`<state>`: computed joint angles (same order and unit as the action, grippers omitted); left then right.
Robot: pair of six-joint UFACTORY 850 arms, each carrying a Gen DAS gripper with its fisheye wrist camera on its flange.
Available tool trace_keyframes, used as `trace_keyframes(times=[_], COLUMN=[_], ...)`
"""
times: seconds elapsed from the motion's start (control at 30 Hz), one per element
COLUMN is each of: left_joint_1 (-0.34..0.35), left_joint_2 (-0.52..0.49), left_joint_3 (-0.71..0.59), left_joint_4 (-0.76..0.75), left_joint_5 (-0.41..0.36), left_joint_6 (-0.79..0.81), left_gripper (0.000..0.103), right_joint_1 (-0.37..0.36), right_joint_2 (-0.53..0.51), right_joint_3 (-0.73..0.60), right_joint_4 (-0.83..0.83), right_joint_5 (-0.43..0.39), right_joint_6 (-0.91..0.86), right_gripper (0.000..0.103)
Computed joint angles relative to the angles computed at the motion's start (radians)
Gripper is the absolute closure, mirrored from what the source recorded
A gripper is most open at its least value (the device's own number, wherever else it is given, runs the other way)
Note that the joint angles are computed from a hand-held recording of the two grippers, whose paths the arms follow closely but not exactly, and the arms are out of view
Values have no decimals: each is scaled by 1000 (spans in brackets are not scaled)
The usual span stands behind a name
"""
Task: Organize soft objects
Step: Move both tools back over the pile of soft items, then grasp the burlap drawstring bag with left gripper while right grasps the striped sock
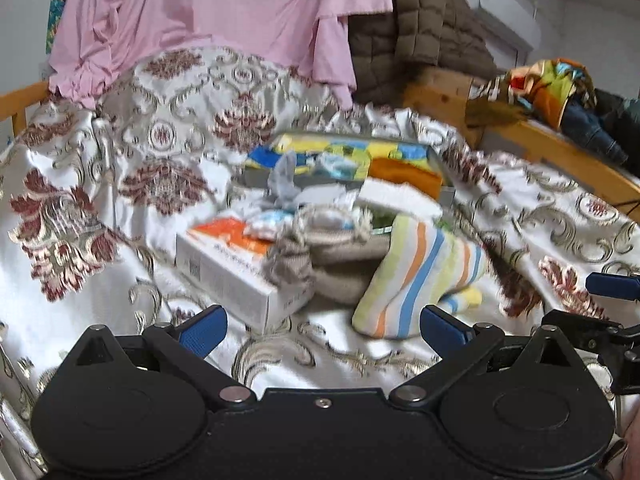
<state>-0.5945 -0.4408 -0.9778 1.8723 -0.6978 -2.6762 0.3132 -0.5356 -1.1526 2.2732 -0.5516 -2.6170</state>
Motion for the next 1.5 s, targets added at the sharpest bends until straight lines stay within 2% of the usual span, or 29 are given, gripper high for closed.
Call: trace_keyframes(times=[0.2,0.37,0.5,0.67,0.77,1.0,1.13,1.3,1.5], left_joint_1=[19,43,69,112,142,200,211,202,192], left_joint_2=[-19,-40,-56,-82,-97,-117,-123,-126,-121], left_joint_3=[-23,-50,-66,-95,-108,-104,-102,-103,-96], left_joint_4=[-33,-42,9,93,162,407,525,603,602], left_joint_5=[35,20,3,24,51,124,145,158,142], left_joint_6=[42,77,92,118,76,-161,-246,-248,-221], left_gripper=[1,1,1,1,1,1,2,10,21], right_joint_1=[19,41,48,41,36,34,34,33,43], right_joint_2=[-44,-108,-161,-224,-261,-338,-364,-359,-355], right_joint_3=[-59,-146,-208,-293,-347,-462,-504,-499,-494], right_joint_4=[-93,-107,-40,-111,-162,-304,-418,-499,-548], right_joint_5=[58,90,78,56,51,49,49,19,53], right_joint_6=[92,114,18,81,132,277,390,457,503], right_gripper=[0,0,0,0,0,0,0,6,15])
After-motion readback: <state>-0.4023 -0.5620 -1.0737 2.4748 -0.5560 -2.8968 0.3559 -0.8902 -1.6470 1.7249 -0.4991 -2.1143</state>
